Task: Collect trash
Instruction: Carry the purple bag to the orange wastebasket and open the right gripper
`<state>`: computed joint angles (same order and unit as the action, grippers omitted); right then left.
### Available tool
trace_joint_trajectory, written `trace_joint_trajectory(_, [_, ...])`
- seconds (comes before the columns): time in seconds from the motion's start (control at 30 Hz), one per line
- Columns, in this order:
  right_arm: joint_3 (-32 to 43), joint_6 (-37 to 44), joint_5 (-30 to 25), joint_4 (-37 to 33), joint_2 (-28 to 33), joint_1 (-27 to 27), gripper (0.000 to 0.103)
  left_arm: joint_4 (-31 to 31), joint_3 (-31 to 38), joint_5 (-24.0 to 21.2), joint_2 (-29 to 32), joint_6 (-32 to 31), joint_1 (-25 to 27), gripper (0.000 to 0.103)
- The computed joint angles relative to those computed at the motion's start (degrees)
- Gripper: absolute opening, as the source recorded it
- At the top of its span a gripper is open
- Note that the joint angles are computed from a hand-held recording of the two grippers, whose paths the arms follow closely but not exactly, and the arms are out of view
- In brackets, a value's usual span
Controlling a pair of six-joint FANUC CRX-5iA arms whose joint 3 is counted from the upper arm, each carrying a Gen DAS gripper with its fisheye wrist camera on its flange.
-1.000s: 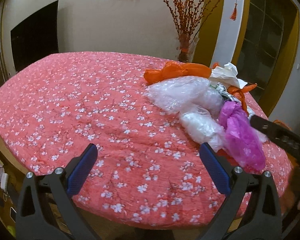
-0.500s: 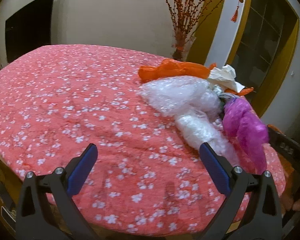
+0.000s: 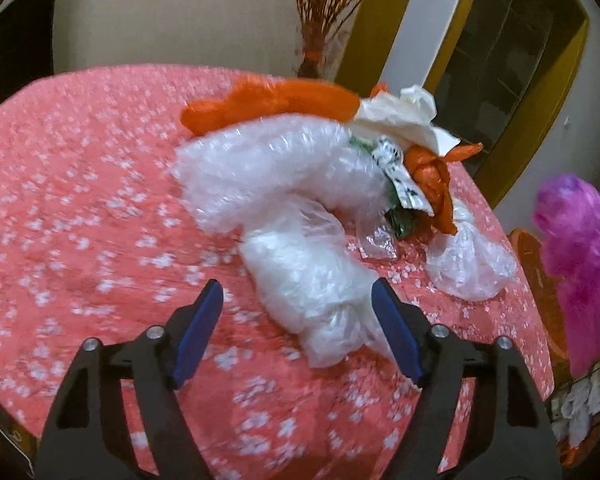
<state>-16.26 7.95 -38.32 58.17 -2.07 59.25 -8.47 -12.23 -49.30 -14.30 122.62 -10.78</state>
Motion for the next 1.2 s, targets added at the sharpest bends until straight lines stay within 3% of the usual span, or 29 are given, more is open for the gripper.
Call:
trace_joint_trajectory(0.13, [-1.0, -1.0, -1.2, -0.6, -0.6, -0.7, 0.002, -0.7, 2.3, -1.1, 2.7, 1.0, -0.6, 0.066])
trace_joint_trajectory(0.17, [-1.1, -1.1, -1.3, -0.8, -0.7, -0.8, 0.002, 0.4, 2.3, -0.7, 3.1, 0.2, -0.3, 0.057])
trace_joint_trajectory(0.27, [-1.3, -1.5, -1.5, -1.3, -0.9, -1.4, 0.002, 0.2, 2.7, -0.6, 3.5, 0.2, -0.7, 0.045])
trace_joint_trajectory(0.37, [-2.5, -2.7, -1.6, -0.4, -1.8, -1.6, 0.002, -0.6, 2.8, -0.1, 3.1, 0.5, -1.7, 0.041])
trace_joint_trajectory(0.87, [-9.5, -10.9, -3.2, 8.2, -7.8, -3.3, 0.002, -10.8, 8.9, -0.7, 0.8, 4.1, -12.1, 0.041])
trace_joint_trajectory(1.2, [-12.6, -17.0, -5.9, 14.5, -10.8, -6.3, 0.002, -6.1, 16.1, 1.8, 7.6, -2.1, -16.0, 0.041])
